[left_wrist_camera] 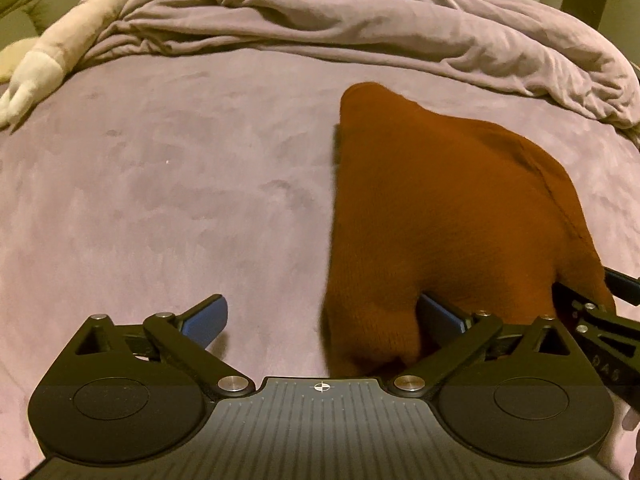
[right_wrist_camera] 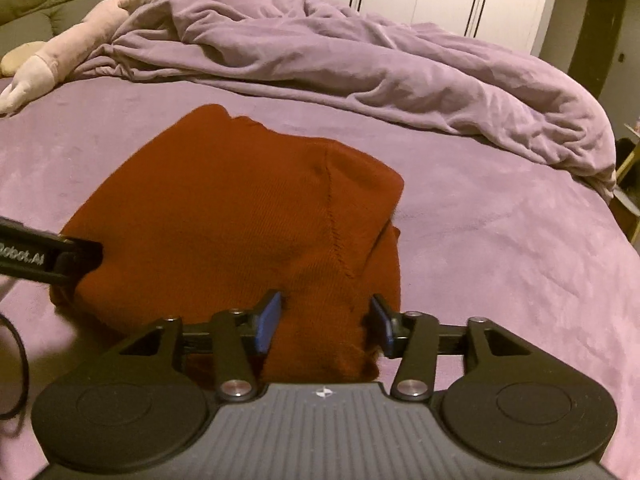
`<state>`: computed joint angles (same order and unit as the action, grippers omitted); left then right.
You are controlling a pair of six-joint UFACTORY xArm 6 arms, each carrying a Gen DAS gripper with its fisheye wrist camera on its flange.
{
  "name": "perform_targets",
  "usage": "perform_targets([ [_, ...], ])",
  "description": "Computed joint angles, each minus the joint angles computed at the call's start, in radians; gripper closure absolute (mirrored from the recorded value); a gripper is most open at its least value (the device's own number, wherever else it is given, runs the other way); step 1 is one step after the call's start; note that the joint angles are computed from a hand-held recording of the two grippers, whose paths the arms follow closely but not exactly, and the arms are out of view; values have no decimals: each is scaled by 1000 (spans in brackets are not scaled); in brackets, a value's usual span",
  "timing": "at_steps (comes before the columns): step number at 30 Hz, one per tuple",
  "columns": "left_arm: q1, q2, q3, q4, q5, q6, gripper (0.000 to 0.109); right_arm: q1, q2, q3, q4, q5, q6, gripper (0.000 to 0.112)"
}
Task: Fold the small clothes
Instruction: 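Open the right gripper and withdraw both grippers from the folded cardigan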
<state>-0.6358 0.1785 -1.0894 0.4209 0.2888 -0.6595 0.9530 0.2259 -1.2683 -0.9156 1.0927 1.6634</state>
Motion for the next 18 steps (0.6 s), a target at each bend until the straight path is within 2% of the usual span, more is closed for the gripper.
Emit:
perform_targets([
  [3,-2,-38,32,-113,25,58,6,11,-31,19,45,-6,9,56],
  [6,-9,-104,86,-125,66,84,6,42,-62,32,127,-7,14,47],
  [9,-24,-185,155,-57,127,72,6,54,-122,119,265,-153,11,39],
  [11,-29,-243,211,-46,134,72,6,99,-132,129,294,-127,47,32],
  [13,-35,-299,257,-83,153,102,6,145,-120,95,330,-46,55,26],
  [15,-40,-336,277,-111,187,138,6,169,-116,71,377,-11,59,13],
  [18,-47,-364,273,-50,241,104,6,192,-154,95,354,-51,140,13],
])
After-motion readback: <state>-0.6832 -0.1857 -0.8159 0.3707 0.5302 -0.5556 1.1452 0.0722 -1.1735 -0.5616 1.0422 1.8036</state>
